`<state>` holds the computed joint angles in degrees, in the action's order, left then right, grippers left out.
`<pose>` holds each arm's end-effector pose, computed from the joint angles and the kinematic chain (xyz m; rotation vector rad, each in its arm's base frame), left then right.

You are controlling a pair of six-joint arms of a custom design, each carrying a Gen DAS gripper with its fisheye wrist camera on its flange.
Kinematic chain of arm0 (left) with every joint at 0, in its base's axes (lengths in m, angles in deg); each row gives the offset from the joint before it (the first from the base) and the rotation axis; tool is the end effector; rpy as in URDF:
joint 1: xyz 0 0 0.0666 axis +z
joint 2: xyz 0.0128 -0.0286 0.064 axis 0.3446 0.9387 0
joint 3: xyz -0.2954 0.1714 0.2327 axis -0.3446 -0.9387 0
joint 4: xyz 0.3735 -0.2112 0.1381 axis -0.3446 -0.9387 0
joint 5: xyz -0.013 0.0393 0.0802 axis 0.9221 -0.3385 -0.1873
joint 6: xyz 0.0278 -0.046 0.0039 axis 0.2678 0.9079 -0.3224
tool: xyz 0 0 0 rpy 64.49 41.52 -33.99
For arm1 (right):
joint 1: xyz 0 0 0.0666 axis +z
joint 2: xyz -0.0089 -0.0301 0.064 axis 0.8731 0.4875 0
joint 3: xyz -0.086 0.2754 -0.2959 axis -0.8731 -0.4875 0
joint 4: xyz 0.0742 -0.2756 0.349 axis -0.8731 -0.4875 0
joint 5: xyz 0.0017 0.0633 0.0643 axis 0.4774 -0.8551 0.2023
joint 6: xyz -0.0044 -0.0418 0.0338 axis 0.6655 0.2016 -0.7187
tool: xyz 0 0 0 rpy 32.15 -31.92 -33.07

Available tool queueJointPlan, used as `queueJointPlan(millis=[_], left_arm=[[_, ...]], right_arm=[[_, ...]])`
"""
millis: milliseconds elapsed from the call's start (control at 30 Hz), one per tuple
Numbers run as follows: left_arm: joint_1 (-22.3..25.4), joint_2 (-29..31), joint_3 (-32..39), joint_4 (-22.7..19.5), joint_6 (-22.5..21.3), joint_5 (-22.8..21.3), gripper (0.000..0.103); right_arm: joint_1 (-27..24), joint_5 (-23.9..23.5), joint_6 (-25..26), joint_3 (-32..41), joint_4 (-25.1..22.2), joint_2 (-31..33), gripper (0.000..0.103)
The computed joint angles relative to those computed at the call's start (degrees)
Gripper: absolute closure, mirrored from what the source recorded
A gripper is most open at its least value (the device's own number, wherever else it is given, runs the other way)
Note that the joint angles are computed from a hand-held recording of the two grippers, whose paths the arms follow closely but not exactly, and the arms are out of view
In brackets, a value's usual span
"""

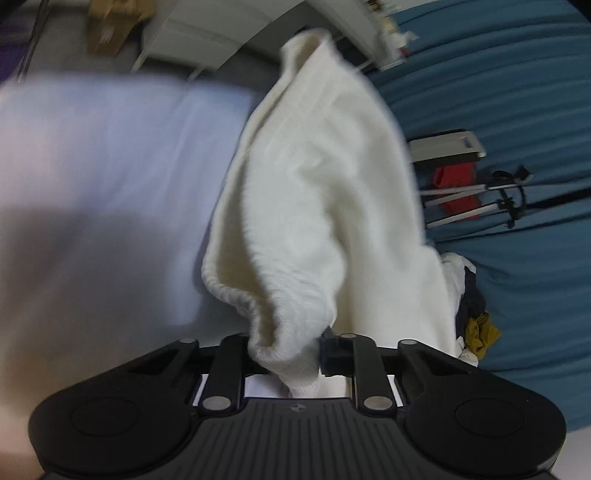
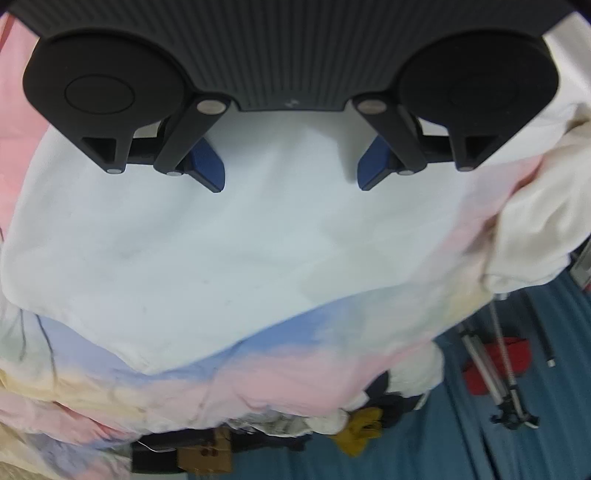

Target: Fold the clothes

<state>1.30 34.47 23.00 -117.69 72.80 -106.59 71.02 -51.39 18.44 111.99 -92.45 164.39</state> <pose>0.3706 -0.1051 0.4851 -1.7443 1.4536 -0.3903 0.7267 0.1356 0.4103 0.0045 2.3460 0.3862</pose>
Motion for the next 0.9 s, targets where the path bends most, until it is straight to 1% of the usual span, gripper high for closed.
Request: queueJointPlan(millis=[100,200,233,267,333,367,467,500,567,667,700,767,800,867,900], left_arm=[[-0.86,-1.76,2.75,-3.76,-4.07,-2.65,0.086],[-1.27,-4.27,5.29,-7.59,-8.25,-3.81,0.087],[-1.17,-5.18,6.16,-9.19,-9.19,-3.42,0.087],[-1.23,-6.04,6.94,-10.9,-9.38,-3.21,0.087],[-1.83,-7.55,8.33,-15.73,-8.43,-2.31,0.087],[-2.23,-8.39,8.55,-18.46,-7.08,-1.16,0.087],[-1.66,-11.19,7.36,-24.59,-5.64,3.06,0.087],[-0.73,-12.47,5.85,-25.41,-6.14,5.44,0.086],[1.54,-14.63,2.67,-26.83,-9.81,11.27,0.086],[2.19,-18.44,-1.19,-25.56,-7.9,14.8,0.085],[1.63,-18.4,-0.76,-25.82,-9.62,14.57,0.084],[0.53,-18.3,0.12,-26.32,-13.1,14.16,0.08],[-0.15,-18.36,0.44,-26.6,-13.98,13.92,0.078],[-3.47,-17.76,1.62,-28.78,-11.53,11.98,0.067],[-5.14,-17.4,2.23,-29.92,-10.26,11.04,0.055]], right_arm=[[-0.47,-0.37,-2.23,-0.08,0.07,0.04,0.023],[-0.37,0.08,-1.63,-0.71,0.24,-0.42,0.023],[-0.36,0.37,-1.45,-0.88,0.27,-0.56,0.023],[-0.34,0.72,-1.17,-0.99,0.29,-0.67,0.023],[-0.17,2.64,0.05,-1.29,0.38,-0.96,0.022],[-0.02,4.45,0.84,-1.81,1.06,-1.29,0.022],[-0.23,8.54,1.37,-1.89,1.02,-1.24,0.022],[-0.43,9.48,0.98,-1.31,0.09,-0.74,0.022],[-0.75,11.2,0.72,-0.31,-1.74,0.29,0.022],[-0.78,11.91,1.73,-0.58,-1.78,0.49,0.022],[-0.67,12.14,2.05,-0.69,-1.76,0.37,0.022],[-0.59,12.04,2.12,-0.64,-2.0,0.21,0.022],[-0.66,11.56,1.78,-0.51,-2.2,0.16,0.022],[-0.96,10.01,0.75,-0.7,-1.84,-0.35,0.022],[-1.07,9.24,0.2,-1.09,-1.29,-0.79,0.022]])
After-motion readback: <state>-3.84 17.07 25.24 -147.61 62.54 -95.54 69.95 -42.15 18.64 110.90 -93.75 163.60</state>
